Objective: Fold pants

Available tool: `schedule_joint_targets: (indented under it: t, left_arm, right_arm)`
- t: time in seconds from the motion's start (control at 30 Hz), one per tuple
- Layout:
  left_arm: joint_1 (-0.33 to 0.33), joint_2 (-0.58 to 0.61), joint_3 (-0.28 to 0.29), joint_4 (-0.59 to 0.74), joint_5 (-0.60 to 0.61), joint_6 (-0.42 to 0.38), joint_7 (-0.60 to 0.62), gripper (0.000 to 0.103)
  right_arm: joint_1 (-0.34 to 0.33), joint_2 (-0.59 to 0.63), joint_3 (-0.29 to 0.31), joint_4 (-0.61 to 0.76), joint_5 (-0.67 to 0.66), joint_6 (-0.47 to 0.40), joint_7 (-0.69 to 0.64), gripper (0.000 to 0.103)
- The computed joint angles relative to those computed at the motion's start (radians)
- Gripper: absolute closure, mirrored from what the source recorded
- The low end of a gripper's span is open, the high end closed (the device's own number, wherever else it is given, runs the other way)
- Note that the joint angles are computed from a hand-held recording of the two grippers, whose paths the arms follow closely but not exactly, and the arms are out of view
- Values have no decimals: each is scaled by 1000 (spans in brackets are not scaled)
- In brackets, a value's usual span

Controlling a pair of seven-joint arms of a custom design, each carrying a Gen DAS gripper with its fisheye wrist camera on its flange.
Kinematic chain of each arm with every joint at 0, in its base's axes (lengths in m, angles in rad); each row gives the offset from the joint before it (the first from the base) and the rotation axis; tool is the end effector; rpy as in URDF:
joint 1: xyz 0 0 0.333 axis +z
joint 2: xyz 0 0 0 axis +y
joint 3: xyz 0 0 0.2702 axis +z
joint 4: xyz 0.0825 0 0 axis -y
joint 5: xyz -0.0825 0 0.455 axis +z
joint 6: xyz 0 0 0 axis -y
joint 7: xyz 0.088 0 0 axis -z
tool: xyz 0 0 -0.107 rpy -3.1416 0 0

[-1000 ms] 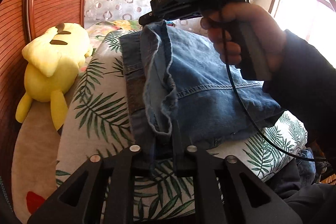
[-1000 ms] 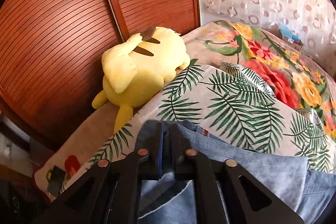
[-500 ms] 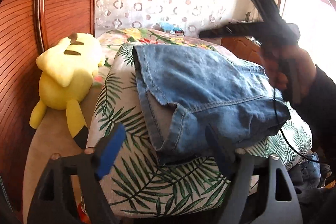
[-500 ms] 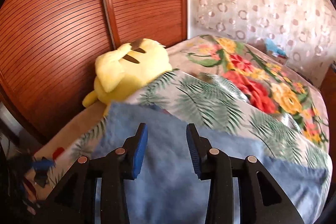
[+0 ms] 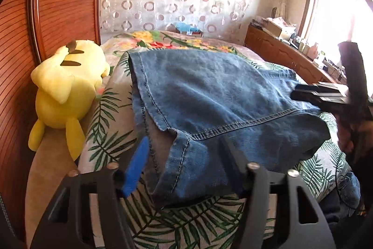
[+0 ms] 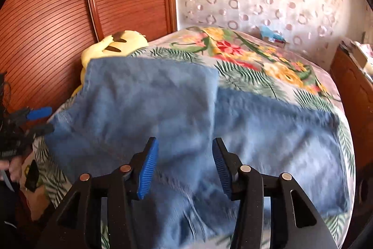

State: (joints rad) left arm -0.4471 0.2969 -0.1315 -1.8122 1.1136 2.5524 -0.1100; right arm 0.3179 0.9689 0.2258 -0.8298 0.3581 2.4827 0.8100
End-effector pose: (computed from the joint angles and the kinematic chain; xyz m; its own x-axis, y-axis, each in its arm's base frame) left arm 0.5921 -0.3962 0.3415 0.2249 -0.9639 0.1428 -0.6192 -0.2545 -0.7428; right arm 0.7856 0.3660 0.3774 0.8037 -0.5950 -0.0028 -0.4047 -0.5431 -0.7357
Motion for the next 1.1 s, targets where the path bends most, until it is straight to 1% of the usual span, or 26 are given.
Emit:
schedule_joint_targets:
  t: [0.03, 0.07, 0.1, 0.13, 0.2, 0.23, 0.27, 0.33, 0.4, 0.43, 0.5, 0.57, 0.6, 0.7, 0.83, 0.97, 1.0, 1.07, 1.1]
  left_arm:
    - [3, 10, -2, 10, -14, -3, 14, 50]
    - [5, 18, -4, 17, -31, -7, 30, 55]
    - [6, 26, -4, 23, -49, -12, 45, 58]
    - [7, 34, -5, 28, -67, -12, 63, 65]
    - [3, 40, 0, 30, -82, -7, 77, 74]
    - [-3, 37, 4, 27, -77, -8, 73, 83]
    - [-10, 29, 9, 21, -65, -10, 60, 92]
    - [-17, -2, 16, -10, -25, 2, 9, 96]
    - [-17, -42, 14, -49, 21, 6, -49, 97]
    - [-12, -59, 6, -67, 25, -3, -58, 97]
    - [4, -73, -13, -84, 8, -7, -42, 97]
    - [13, -75, -27, -92, -12, -19, -26, 97]
    - [16, -71, -33, -89, -24, -33, -16, 97]
    - [23, -66, -36, -90, -39, -26, -14, 97]
    - [15, -63, -39, -70, -37, -58, 7, 97]
    - [6, -73, -44, -60, -27, -95, 7, 96]
    - [9, -74, -47, -56, -34, -93, 16, 95]
    - [14, -67, -48, -44, -51, -92, 43, 81]
    - [15, -57, -48, -32, -55, -93, 55, 79]
  right_arm:
    - [-15, -36, 5, -61, 19, 10, -13, 53]
    - [-24, -62, 12, -103, 24, 23, -9, 53]
    - [-32, -78, 15, -129, 32, 24, -9, 53]
    - [-41, -103, 20, -174, 43, 34, -13, 53]
    - [-47, -125, 21, -210, 50, 39, -15, 53]
    - [-37, -135, 2, -223, 74, 32, -28, 53]
    - [-47, -116, 19, -200, 50, 30, -16, 53]
    - [-51, -133, 18, -231, 53, 40, -23, 53]
    - [-56, -111, 19, -198, 55, 16, -23, 53]
    - [-65, -116, 27, -206, 66, 7, -31, 53]
    - [-80, -124, 37, -216, 85, -11, -51, 53]
    - [-86, -135, 33, -231, 94, -13, -63, 53]
    - [-87, -140, 31, -238, 96, -13, -67, 53]
    - [-91, -151, 28, -251, 106, -9, -72, 53]
    - [-104, -180, 40, -292, 137, 22, -87, 53]
    - [-114, -212, 53, -352, 169, 83, -118, 53]
    - [-112, -213, 51, -357, 170, 89, -117, 53]
    - [-107, -210, 43, -365, 163, 93, -107, 53]
    - [-102, -207, 36, -367, 155, 95, -99, 53]
